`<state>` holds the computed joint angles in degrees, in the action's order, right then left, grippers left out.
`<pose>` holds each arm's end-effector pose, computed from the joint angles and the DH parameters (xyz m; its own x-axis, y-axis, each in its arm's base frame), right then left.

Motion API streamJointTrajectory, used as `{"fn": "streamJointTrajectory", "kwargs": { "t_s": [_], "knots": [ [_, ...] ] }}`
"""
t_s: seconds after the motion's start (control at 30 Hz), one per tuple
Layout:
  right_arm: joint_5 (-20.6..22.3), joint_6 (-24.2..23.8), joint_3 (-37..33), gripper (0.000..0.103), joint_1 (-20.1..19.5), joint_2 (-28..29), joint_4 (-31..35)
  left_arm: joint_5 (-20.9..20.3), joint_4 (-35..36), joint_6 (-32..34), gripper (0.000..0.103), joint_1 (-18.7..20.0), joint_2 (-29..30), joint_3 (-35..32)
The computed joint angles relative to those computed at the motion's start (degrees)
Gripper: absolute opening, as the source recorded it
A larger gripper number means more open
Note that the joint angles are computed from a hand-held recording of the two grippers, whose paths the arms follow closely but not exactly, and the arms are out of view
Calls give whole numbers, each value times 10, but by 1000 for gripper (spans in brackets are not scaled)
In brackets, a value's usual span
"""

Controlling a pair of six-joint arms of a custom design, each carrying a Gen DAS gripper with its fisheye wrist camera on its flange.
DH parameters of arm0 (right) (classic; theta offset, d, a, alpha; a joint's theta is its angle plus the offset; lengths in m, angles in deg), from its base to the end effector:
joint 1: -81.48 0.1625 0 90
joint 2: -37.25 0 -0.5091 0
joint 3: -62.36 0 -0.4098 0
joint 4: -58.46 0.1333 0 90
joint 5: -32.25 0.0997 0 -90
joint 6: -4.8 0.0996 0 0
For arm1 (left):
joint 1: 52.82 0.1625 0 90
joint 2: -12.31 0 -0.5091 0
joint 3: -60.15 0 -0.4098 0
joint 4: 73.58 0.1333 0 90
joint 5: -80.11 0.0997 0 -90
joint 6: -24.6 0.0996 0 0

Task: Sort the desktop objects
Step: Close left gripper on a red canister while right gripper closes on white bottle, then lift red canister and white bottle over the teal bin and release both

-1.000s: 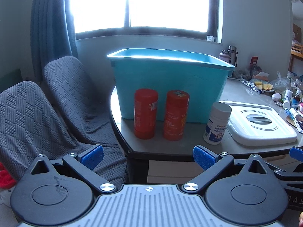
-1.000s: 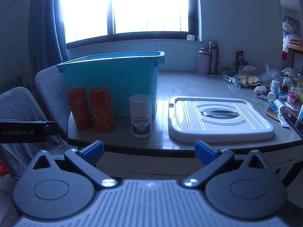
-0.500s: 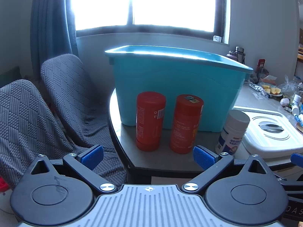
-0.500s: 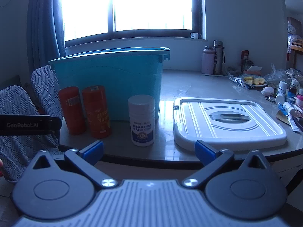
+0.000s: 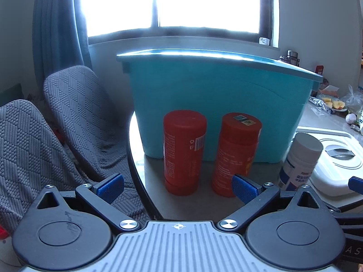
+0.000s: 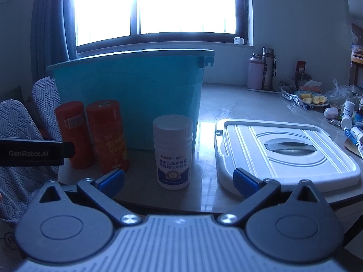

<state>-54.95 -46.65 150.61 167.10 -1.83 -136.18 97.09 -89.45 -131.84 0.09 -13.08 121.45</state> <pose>0.0765 -0.8098 0.1991 -0.6564 -0.4195 0.6270 -0.7543 0.3805 -0.5351 -0.2911 -0.7640 0.0368 -0.6276 -0.3863 -0.6759 0.4991 0.4666 -0.7301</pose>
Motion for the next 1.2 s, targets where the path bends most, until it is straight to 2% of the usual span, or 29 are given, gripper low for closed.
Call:
{"fn": "streamJointTrajectory", "kwargs": {
  "t_s": [0.27,0.3,0.33,0.4,0.53,0.7,0.77,0.8,0.83,1.07,1.2],
  "knots": [
    [-8,2,-28,102,8,25,6,12,-7,27,101,16,8,-23],
    [-9,4,-30,102,9,27,6,13,-4,27,100,18,9,-26],
    [-10,5,-34,102,9,29,11,14,-1,25,92,20,11,-30],
    [-11,6,-41,102,10,33,15,17,29,7,88,25,18,-50],
    [-16,10,-53,102,12,42,20,19,48,-2,88,33,28,-72],
    [-18,13,-72,102,15,56,20,26,35,30,87,41,35,-91],
    [-18,15,-79,97,16,59,29,32,37,37,65,42,39,-99],
    [-17,13,-81,72,16,59,38,35,41,40,50,42,40,-102],
    [-28,7,-83,47,19,60,38,30,35,48,49,42,42,-105],
    [-31,19,-67,47,19,48,40,24,34,26,49,37,40,-98],
    [-21,14,-48,47,18,36,33,26,-7,42,49,29,23,-61]
  ]
}}
